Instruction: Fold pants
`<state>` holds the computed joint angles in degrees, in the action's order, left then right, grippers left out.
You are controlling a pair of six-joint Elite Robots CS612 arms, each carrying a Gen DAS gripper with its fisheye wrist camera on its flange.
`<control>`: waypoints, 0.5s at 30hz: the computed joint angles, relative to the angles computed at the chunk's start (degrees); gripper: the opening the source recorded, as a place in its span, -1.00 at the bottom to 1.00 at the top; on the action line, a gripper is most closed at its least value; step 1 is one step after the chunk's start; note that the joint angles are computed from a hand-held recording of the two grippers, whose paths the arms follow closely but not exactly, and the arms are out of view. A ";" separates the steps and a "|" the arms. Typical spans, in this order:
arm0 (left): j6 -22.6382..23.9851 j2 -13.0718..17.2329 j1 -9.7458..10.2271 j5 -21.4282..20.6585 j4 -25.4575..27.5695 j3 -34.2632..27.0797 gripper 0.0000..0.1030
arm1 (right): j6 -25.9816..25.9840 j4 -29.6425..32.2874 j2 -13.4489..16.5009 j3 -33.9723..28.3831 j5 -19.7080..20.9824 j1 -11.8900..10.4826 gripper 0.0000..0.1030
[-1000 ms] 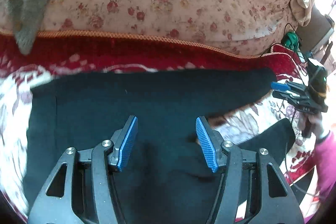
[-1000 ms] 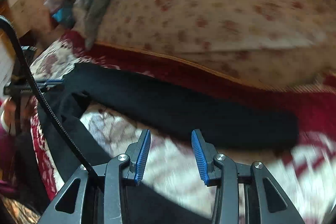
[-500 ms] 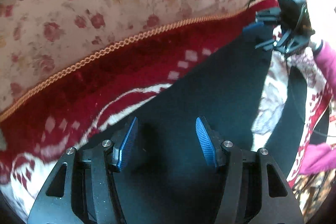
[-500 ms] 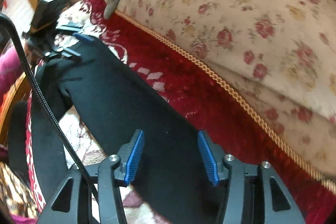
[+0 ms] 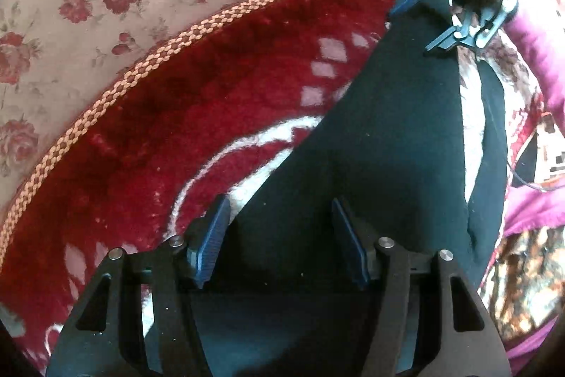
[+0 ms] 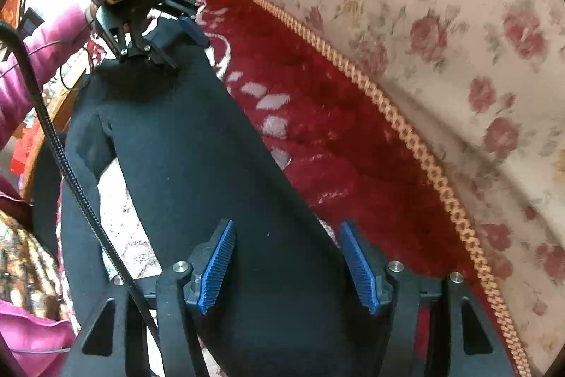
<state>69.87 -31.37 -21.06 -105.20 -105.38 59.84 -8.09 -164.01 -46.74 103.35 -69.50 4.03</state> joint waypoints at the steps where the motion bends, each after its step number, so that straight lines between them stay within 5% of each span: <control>1: 1.16 0.09 -0.05 0.35 0.55 -0.29 0.17 | -0.49 0.94 0.25 -0.33 0.90 -0.16 0.16; 11: 6.22 -0.46 -0.94 2.90 0.02 1.17 0.36 | -3.37 -1.06 1.32 -0.33 5.09 -1.19 0.14; 15: 4.58 -2.13 -0.48 0.81 -5.81 5.27 0.23 | -1.82 -6.05 1.13 0.32 0.80 0.19 -0.59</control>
<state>74.45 -33.50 -21.54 -104.39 -111.18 65.10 -9.91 -170.06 -45.61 103.66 -68.70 4.23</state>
